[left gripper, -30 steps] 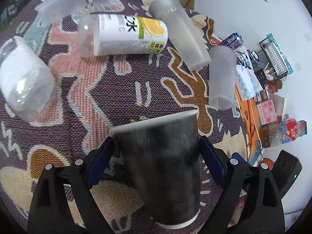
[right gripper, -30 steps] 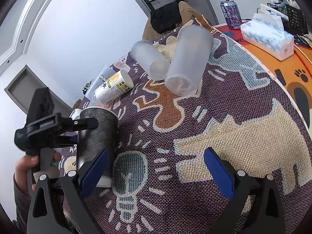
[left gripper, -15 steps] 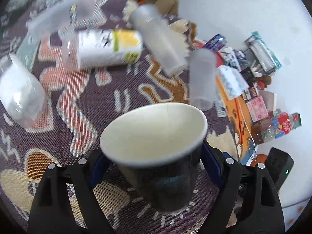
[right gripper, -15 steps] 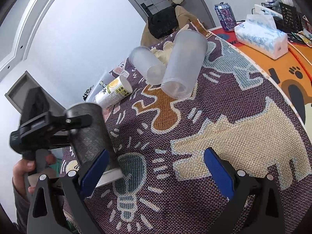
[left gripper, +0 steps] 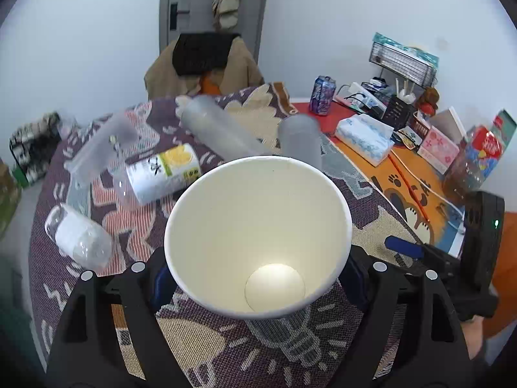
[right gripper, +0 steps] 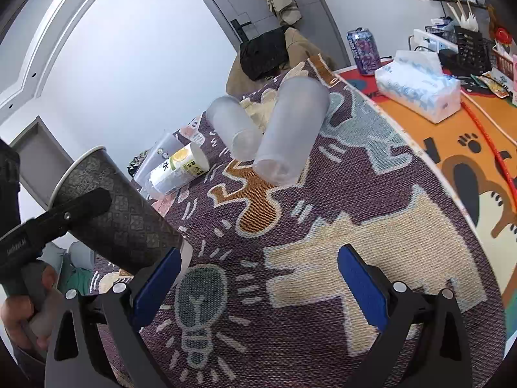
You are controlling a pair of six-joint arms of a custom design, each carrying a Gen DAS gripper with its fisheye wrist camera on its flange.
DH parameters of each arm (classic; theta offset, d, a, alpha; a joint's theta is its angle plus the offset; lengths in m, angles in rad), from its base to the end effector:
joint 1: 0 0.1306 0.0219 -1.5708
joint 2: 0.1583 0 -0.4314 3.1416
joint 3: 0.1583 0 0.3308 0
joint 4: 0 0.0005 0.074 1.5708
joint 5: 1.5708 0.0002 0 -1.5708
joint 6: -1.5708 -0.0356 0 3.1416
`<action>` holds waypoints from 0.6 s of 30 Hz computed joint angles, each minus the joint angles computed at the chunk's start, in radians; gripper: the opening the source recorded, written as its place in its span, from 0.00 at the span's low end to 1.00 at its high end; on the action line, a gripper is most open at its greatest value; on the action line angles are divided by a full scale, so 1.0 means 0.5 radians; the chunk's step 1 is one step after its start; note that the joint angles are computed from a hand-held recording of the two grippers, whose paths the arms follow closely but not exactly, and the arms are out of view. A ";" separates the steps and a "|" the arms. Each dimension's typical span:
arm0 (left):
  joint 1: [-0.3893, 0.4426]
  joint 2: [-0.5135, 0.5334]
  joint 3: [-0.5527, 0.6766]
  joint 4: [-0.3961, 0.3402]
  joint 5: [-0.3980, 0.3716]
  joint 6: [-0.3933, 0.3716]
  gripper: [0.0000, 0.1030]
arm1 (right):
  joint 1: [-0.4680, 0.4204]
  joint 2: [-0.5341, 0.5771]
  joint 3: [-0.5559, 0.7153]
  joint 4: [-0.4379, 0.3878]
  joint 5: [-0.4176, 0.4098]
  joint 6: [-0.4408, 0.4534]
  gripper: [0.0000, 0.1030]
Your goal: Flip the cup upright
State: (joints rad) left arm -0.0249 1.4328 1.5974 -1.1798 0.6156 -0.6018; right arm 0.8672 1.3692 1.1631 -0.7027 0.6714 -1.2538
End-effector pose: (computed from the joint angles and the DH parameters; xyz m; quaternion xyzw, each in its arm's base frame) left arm 0.4105 -0.0313 0.5284 0.3615 0.8462 -0.2050 0.3334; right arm 0.2693 0.2823 0.4134 0.2766 0.8557 0.1156 0.4217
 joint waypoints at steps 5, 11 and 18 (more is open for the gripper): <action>-0.045 -0.112 -0.153 0.197 -0.028 0.008 0.79 | 0.021 -0.034 -0.014 -0.086 0.065 -0.049 0.93; -0.103 -0.196 -0.289 0.322 -0.099 -0.018 0.79 | 0.041 -0.057 -0.038 -0.144 0.099 -0.107 0.93; -0.130 -0.258 -0.475 0.477 -0.219 -0.016 0.79 | 0.073 -0.054 -0.049 -0.211 0.124 -0.177 0.93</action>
State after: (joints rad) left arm -0.0900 1.3037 1.3602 -0.9416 0.5059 -0.6100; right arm 0.9035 1.3420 1.1388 -0.8084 0.7333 -1.3421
